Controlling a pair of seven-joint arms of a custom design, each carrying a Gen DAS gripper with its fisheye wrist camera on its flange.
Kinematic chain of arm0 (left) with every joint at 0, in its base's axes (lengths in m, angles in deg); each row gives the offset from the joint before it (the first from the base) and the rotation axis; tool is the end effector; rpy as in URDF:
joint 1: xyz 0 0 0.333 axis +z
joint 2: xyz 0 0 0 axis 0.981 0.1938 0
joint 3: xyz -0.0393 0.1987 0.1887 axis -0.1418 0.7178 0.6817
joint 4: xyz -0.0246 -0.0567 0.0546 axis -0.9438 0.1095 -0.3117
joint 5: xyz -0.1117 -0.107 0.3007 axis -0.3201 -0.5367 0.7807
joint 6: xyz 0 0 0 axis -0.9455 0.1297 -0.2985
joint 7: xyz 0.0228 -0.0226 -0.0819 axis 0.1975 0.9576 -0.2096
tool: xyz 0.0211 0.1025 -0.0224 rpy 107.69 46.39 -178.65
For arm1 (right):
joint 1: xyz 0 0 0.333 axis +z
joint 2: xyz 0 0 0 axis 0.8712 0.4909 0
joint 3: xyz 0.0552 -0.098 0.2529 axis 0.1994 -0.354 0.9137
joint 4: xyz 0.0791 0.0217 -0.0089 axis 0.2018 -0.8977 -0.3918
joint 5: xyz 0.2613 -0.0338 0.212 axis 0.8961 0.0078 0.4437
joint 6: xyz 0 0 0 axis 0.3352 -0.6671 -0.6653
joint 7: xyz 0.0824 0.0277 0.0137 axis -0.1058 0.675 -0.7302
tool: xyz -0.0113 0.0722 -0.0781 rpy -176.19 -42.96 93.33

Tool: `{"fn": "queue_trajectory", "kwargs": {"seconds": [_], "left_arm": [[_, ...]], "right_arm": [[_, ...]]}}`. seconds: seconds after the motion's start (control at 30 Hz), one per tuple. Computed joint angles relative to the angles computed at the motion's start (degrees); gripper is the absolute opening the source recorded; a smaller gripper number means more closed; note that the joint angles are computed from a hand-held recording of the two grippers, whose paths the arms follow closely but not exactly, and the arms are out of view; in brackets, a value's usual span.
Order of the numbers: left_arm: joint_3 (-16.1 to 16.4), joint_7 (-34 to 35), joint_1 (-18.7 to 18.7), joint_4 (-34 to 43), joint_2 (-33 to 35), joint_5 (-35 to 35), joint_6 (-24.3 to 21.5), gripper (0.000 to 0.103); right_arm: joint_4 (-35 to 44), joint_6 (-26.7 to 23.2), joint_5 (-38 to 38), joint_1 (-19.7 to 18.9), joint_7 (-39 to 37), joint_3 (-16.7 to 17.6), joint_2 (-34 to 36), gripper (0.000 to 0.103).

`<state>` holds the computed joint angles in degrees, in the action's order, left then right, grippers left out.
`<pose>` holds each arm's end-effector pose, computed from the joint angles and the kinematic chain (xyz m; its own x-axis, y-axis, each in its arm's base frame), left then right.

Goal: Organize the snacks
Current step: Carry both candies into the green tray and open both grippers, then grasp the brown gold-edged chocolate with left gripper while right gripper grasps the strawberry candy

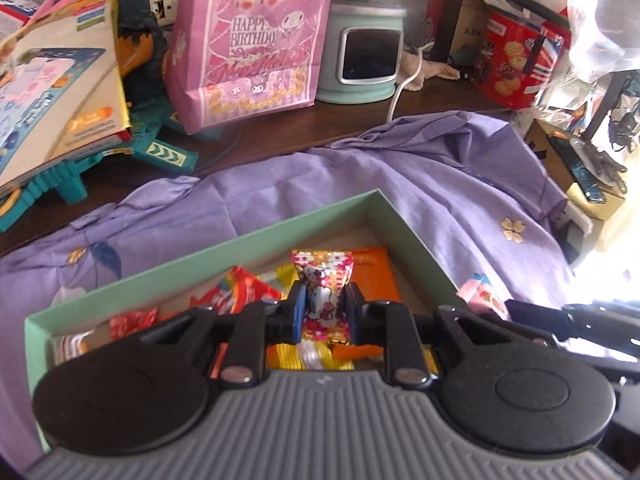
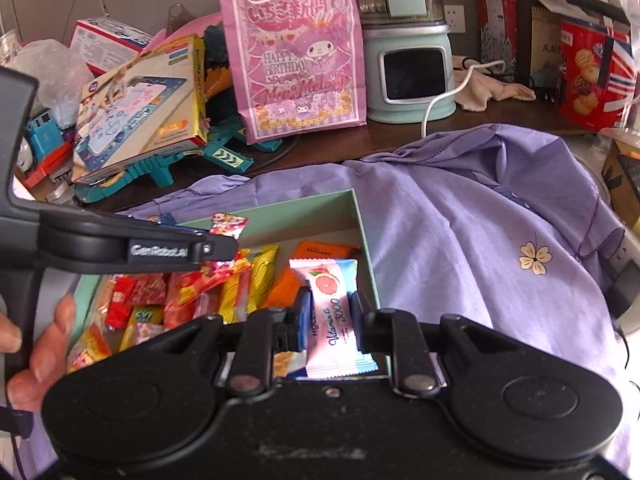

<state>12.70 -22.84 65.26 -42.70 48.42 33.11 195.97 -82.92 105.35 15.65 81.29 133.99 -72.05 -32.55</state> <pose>0.4751 -0.2503 0.4477 0.0164 -0.9983 0.0566 -0.8054 -0.0468 -0.5909 0.4534 0.1491 0.4463 0.3515 -0.9215 -0.1652 -0.7195 -0.1530 -0.6774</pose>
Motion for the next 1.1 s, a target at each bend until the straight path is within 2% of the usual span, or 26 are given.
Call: {"fn": "queue_trajectory", "kwargs": {"seconds": [0.03, 0.07, 0.1, 0.13, 0.23, 0.27, 0.3, 0.43, 0.7, 0.9, 1.1], "left_arm": [[0.1, -0.3, 0.0, 1.5, 1.5, 0.3, -1.0, 0.024], [0.2, -1.1, -0.1, 2.9, 2.8, 1.0, -2.1, 0.038], [0.4, -2.1, -0.3, 4.3, 4.2, 1.6, -3.1, 0.057], [0.7, -3.2, -0.6, 5.0, 4.9, 2.5, -3.6, 0.063], [1.1, -3.7, -0.9, 5.3, 5.6, 3.2, -4.1, 0.075], [1.1, -3.6, -0.9, 5.1, 5.5, 2.8, -4.3, 0.085], [1.2, -4.1, -1.0, 4.7, 5.1, 3.1, -4.3, 0.089], [1.0, -4.8, -1.0, 2.1, 2.8, 3.2, -4.1, 0.092], [-0.4, -6.1, -0.6, -3.7, -3.3, 2.6, -4.6, 0.098], [-1.8, -6.5, -0.6, -9.2, -9.6, 0.5, -5.2, 0.100], [-3.4, -7.3, -1.4, -15.6, -17.3, -2.0, -5.7, 0.102]], "right_arm": [[0.3, 0.4, 0.8, 0.2, -0.3, -0.2, 0.5, 0.041], [0.3, 1.2, 1.4, 0.4, -0.4, -0.1, 0.8, 0.067], [-0.5, 2.6, 1.4, 0.3, 0.0, 0.2, 0.6, 0.080], [-1.1, 4.2, 2.1, 0.8, -0.6, 0.2, 0.5, 0.095], [-2.4, 4.7, -0.7, 0.0, 1.2, 0.8, -0.1, 0.098], [-2.9, 5.1, -2.2, -0.4, 2.3, 1.2, -0.2, 0.102], [-3.3, 5.6, -3.3, -0.6, 2.9, 1.3, -0.5, 0.103], [-4.6, 5.3, -8.1, -1.3, 6.3, 2.0, -1.6, 0.103], [-6.7, 2.9, -12.7, -1.3, 9.8, 1.9, -5.0, 0.103], [-10.2, 0.5, -16.7, -2.9, 13.8, 3.3, -10.3, 0.103], [-15.4, -2.1, -18.6, -2.3, 16.5, 3.8, -17.5, 0.103]]}}
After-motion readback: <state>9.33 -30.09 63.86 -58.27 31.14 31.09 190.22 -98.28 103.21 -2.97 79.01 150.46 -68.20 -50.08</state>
